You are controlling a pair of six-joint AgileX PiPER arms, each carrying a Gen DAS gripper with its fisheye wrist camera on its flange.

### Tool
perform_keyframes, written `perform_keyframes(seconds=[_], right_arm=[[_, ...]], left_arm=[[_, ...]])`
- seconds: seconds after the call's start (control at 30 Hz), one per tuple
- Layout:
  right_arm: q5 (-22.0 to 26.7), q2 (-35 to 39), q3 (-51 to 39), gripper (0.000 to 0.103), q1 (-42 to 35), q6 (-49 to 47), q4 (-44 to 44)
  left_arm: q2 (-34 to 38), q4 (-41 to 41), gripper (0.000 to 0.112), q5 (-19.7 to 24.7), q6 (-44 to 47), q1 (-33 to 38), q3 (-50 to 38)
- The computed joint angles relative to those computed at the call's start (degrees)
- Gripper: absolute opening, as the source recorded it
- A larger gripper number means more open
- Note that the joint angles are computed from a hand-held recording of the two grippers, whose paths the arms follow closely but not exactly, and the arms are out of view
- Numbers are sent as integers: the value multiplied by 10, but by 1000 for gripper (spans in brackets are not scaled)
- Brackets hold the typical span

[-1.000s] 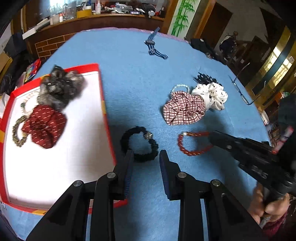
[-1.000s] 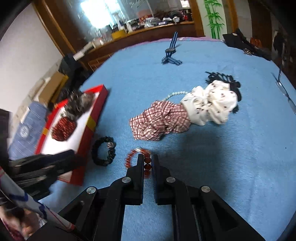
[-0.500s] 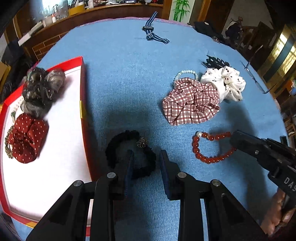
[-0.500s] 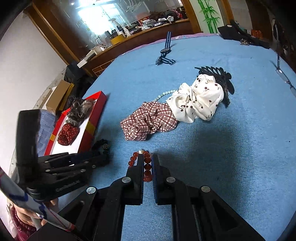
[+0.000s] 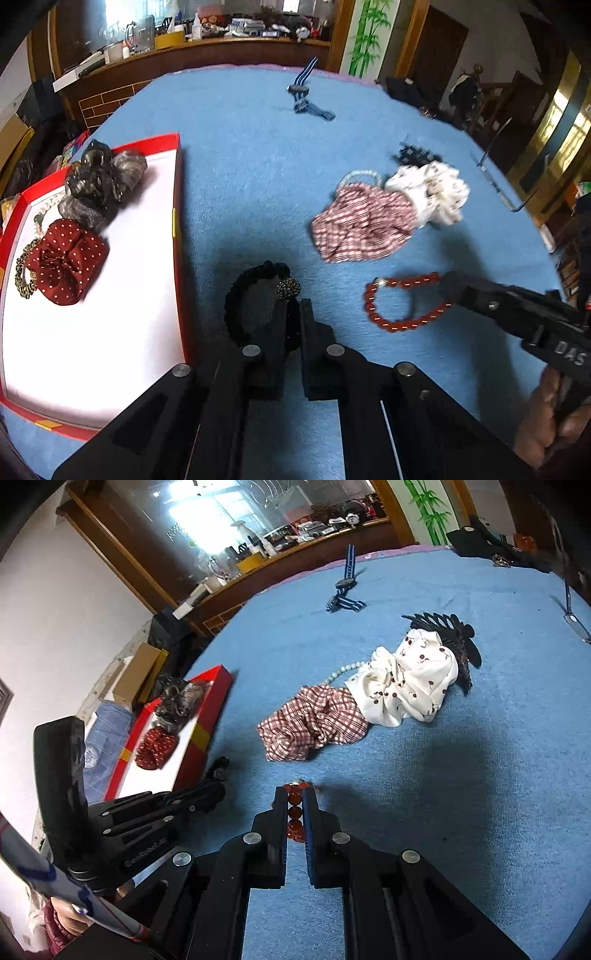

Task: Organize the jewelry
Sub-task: 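Carry the black beaded bracelet and red bead bracelet over the red box with both grippers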

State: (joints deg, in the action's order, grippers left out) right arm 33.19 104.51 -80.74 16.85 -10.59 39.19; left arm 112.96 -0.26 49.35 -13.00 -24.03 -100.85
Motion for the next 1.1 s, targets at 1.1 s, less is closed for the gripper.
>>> perform_keyframes(seconds=[1.1], right_arm=[[-6, -93, -2, 9, 106, 247, -243]], left_arm=[[-176, 128, 6, -115, -97, -26, 194]])
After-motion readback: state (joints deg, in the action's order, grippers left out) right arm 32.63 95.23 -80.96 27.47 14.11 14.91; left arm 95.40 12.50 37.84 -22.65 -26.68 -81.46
